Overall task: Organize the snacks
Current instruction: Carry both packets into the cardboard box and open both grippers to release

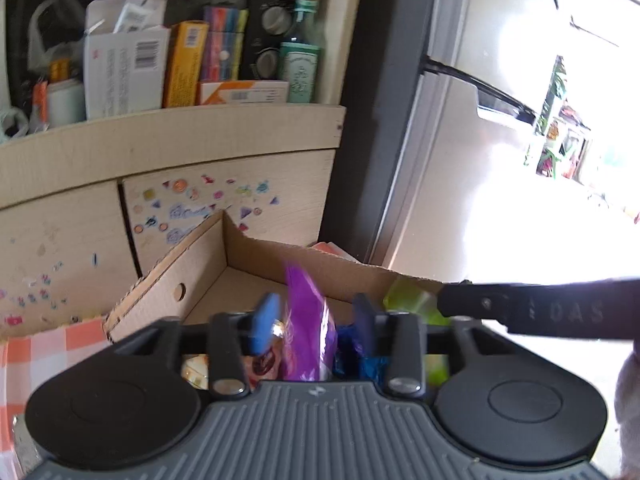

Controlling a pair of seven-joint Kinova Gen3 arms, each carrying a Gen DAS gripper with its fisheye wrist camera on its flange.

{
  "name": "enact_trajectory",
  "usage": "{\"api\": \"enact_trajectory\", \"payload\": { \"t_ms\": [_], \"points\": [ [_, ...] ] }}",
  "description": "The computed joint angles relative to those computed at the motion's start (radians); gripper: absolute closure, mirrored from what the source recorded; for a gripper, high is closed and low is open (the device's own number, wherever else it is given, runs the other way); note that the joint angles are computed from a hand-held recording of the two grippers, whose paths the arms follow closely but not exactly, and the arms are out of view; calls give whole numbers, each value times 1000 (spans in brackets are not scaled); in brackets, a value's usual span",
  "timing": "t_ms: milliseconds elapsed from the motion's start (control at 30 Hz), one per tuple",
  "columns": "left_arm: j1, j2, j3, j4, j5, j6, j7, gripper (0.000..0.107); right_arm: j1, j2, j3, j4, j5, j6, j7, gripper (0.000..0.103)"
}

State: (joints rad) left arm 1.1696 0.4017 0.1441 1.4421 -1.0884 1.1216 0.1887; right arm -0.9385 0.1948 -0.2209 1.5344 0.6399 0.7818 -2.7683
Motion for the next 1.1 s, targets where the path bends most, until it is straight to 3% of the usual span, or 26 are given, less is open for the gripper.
{"api": "enact_trajectory", "payload": {
  "t_ms": [67, 100, 533, 767, 1100],
  "points": [
    [11, 12, 1, -25, 2, 35, -27, 39, 0, -6, 4, 8, 5, -8, -25, 58],
    [13, 9, 0, -24, 4, 36, -27, 38, -1, -9, 4, 12, 9, -9, -36, 54],
    [20, -23, 24, -38, 120, 136, -74, 38, 32, -25, -21, 30, -50, -60, 67, 43],
    [3, -93, 72, 42, 154, 145, -30, 38, 55, -31, -44, 43, -144, -107, 235, 39],
    [-26, -183, 160, 152, 228, 151, -32, 35, 92, -31, -79, 52, -365, -129, 558, 35]
  ]
}}
